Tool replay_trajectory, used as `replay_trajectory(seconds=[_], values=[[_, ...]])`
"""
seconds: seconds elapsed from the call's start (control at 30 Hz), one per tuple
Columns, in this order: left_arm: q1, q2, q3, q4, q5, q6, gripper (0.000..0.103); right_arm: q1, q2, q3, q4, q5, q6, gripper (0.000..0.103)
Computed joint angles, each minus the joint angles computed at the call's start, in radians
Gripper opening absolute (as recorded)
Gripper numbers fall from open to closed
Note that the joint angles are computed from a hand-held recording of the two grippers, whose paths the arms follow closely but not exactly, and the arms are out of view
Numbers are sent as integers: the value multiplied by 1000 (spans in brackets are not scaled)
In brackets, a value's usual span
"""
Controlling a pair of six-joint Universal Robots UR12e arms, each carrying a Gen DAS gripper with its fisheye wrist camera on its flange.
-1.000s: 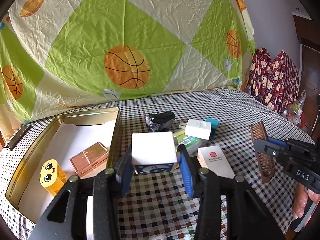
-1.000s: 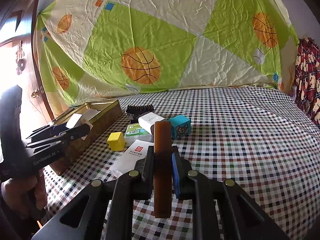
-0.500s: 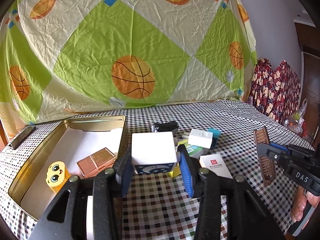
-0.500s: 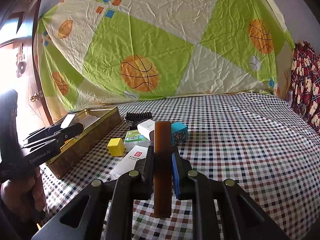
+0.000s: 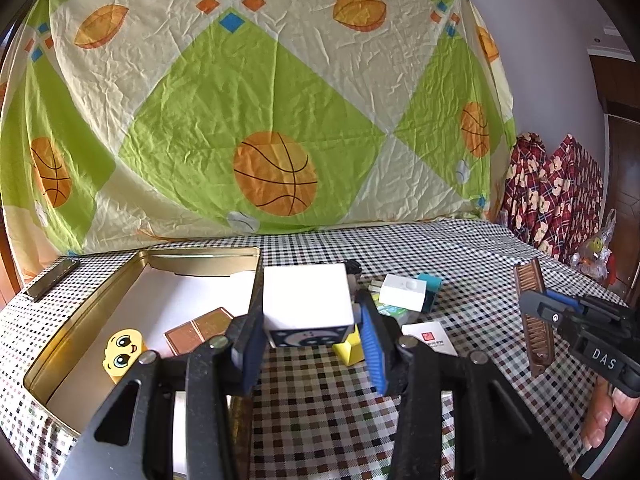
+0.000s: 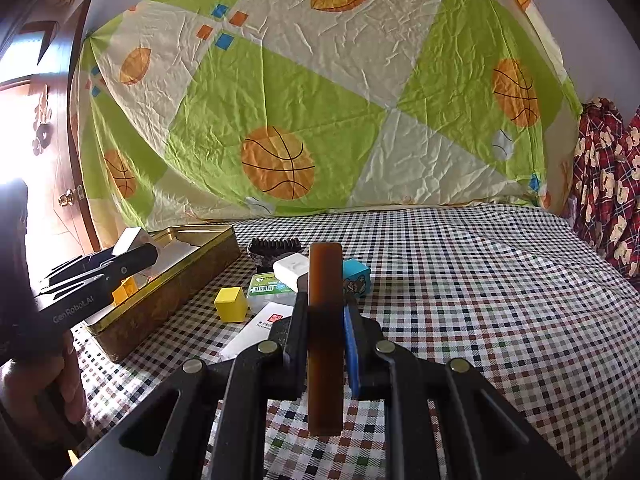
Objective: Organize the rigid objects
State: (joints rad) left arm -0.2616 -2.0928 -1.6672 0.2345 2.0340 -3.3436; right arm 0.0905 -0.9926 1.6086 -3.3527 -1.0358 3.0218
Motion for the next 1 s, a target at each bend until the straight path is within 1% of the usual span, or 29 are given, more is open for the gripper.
replay_trajectory(seconds=[0.63, 1.0], values=[[-4, -2, -9, 61, 34, -9, 42, 3, 2, 21, -109, -29, 2, 17], [-11, -7, -11, 102, 58, 5, 42, 4, 4, 31, -167, -42, 11, 17]])
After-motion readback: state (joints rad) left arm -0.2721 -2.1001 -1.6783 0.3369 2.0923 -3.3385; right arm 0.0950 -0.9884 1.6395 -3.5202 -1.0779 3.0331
